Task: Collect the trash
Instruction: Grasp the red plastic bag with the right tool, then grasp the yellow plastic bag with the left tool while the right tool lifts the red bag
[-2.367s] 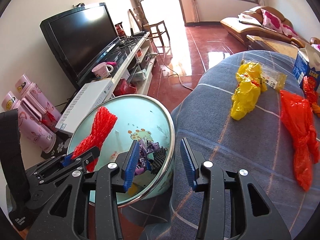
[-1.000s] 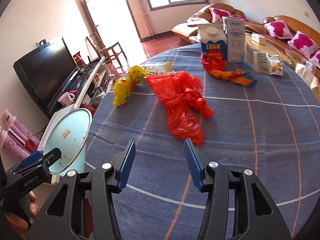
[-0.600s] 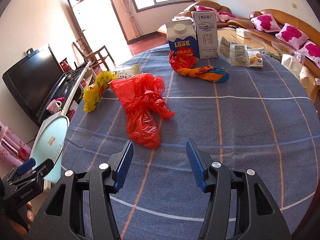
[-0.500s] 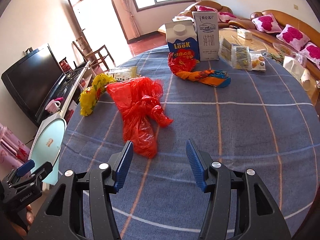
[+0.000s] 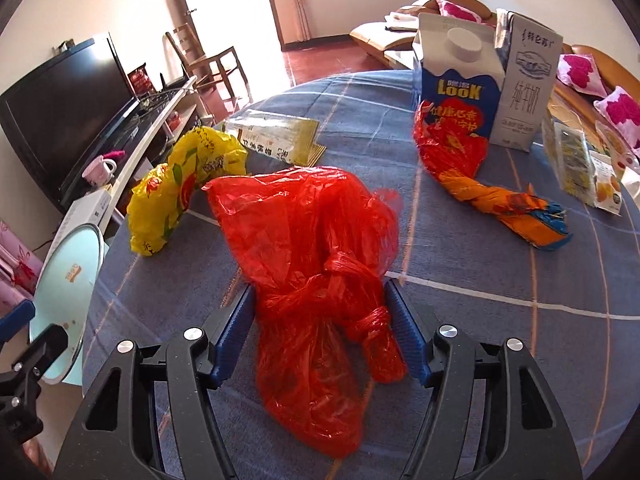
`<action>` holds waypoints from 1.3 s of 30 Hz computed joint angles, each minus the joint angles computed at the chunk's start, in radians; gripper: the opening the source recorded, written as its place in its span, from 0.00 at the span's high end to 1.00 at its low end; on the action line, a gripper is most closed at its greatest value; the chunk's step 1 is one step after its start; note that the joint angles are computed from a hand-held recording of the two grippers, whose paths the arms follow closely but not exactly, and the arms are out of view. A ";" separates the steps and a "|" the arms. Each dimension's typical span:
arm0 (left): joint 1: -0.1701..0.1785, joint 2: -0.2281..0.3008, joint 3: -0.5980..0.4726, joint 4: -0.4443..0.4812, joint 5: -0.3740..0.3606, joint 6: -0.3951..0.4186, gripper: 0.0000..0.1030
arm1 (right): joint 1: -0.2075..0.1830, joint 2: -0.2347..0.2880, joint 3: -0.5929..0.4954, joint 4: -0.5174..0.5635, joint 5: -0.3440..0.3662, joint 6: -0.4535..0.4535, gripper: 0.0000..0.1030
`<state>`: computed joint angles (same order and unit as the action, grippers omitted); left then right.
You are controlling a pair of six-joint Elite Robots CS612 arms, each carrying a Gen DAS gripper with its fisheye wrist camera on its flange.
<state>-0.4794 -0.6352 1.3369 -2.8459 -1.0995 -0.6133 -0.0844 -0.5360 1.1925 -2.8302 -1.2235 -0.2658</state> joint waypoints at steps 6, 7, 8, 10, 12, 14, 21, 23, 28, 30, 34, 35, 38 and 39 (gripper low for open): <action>0.004 0.029 -0.060 -0.004 -0.019 0.042 0.12 | -0.017 -0.007 0.010 0.003 0.038 0.016 0.76; 0.004 0.036 -0.073 -0.005 -0.022 0.047 0.12 | -0.021 -0.012 0.019 -0.014 0.041 0.024 0.77; 0.005 0.043 -0.089 0.001 -0.021 0.051 0.12 | -0.025 -0.017 0.031 -0.037 0.040 0.030 0.78; 0.005 0.061 -0.127 0.022 -0.013 0.060 0.12 | -0.036 -0.027 0.051 -0.075 0.040 0.042 0.78; 0.006 0.083 -0.171 0.035 -0.010 0.073 0.13 | -0.048 -0.037 0.065 -0.092 0.040 0.056 0.78; 0.010 0.108 -0.220 0.046 -0.015 0.087 0.13 | -0.059 -0.043 0.078 -0.107 0.017 0.060 0.78; 0.024 0.215 -0.424 0.151 -0.030 0.092 0.27 | -0.099 -0.041 0.088 -0.119 -0.038 0.140 0.77; 0.029 0.240 -0.471 0.181 -0.065 0.091 0.37 | -0.104 -0.040 0.094 -0.112 -0.034 0.142 0.77; 0.035 0.264 -0.516 0.220 -0.109 0.081 0.68 | -0.110 -0.044 0.106 -0.100 -0.006 0.143 0.77; 0.034 0.255 -0.498 0.200 -0.124 0.087 0.69 | -0.108 -0.044 0.107 -0.101 -0.006 0.143 0.77; 0.022 0.219 -0.429 0.145 -0.098 0.113 0.69 | -0.103 -0.049 0.118 -0.135 -0.019 0.152 0.77; 0.019 0.207 -0.406 0.128 -0.092 0.121 0.69 | -0.102 -0.053 0.126 -0.151 -0.020 0.155 0.77; 0.007 0.168 -0.337 0.095 -0.064 0.136 0.69 | -0.102 -0.065 0.150 -0.171 -0.008 0.167 0.77; 0.004 0.155 -0.311 0.074 -0.065 0.138 0.69 | -0.101 -0.071 0.161 -0.178 -0.002 0.169 0.77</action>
<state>-0.4750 -0.4802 1.0261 -2.7717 -1.1640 -0.4756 -0.1858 -0.6069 1.3533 -3.0082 -1.2256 -0.0968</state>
